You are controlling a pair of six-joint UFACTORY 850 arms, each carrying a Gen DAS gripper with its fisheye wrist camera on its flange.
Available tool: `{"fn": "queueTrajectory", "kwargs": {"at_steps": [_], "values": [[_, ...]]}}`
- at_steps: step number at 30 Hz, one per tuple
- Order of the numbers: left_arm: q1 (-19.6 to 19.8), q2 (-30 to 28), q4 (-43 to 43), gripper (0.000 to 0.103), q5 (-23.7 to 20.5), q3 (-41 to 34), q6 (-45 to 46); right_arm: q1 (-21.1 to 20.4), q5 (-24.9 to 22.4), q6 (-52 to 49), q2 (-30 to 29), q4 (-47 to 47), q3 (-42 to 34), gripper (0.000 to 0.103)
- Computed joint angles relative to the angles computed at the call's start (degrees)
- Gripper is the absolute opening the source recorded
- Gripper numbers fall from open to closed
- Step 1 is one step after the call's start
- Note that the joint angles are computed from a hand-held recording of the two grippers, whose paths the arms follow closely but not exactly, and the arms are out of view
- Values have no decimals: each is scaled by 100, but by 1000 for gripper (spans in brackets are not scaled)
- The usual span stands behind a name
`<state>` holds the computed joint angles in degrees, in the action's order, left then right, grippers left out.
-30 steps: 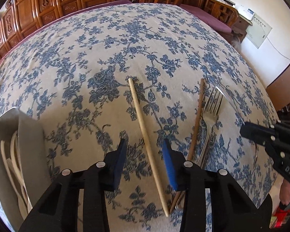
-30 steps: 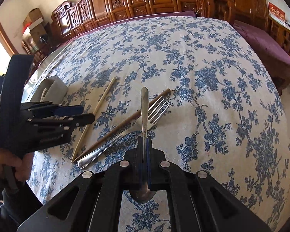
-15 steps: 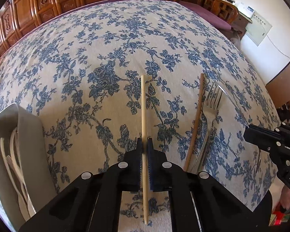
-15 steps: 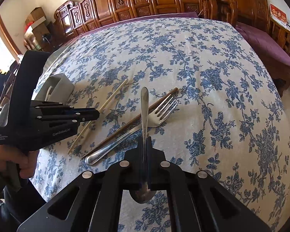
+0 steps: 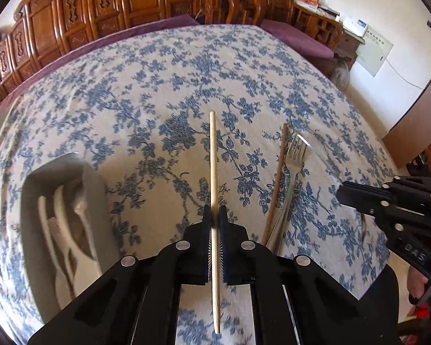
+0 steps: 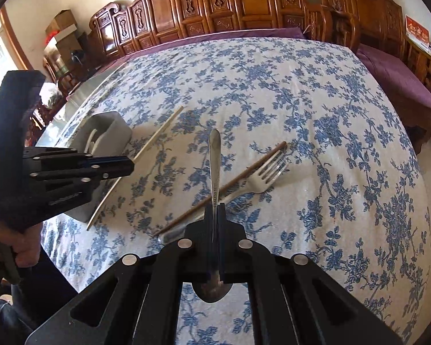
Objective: Organize utensils
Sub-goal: 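Lower the chopstick into the tray and open left gripper while right carries the metal spoon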
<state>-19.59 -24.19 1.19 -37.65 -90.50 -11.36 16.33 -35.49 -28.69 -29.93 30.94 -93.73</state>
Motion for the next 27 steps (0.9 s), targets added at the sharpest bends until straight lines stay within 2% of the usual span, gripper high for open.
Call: {"fn": "queueTrajectory", "kwargs": {"at_steps": [13, 27], "values": [[250, 877, -17, 4, 319, 701, 19, 316, 51, 156, 119, -112, -69, 4], [707, 1392, -147, 4, 537, 1172, 114, 637, 3, 348, 37, -307, -335, 4]]}}
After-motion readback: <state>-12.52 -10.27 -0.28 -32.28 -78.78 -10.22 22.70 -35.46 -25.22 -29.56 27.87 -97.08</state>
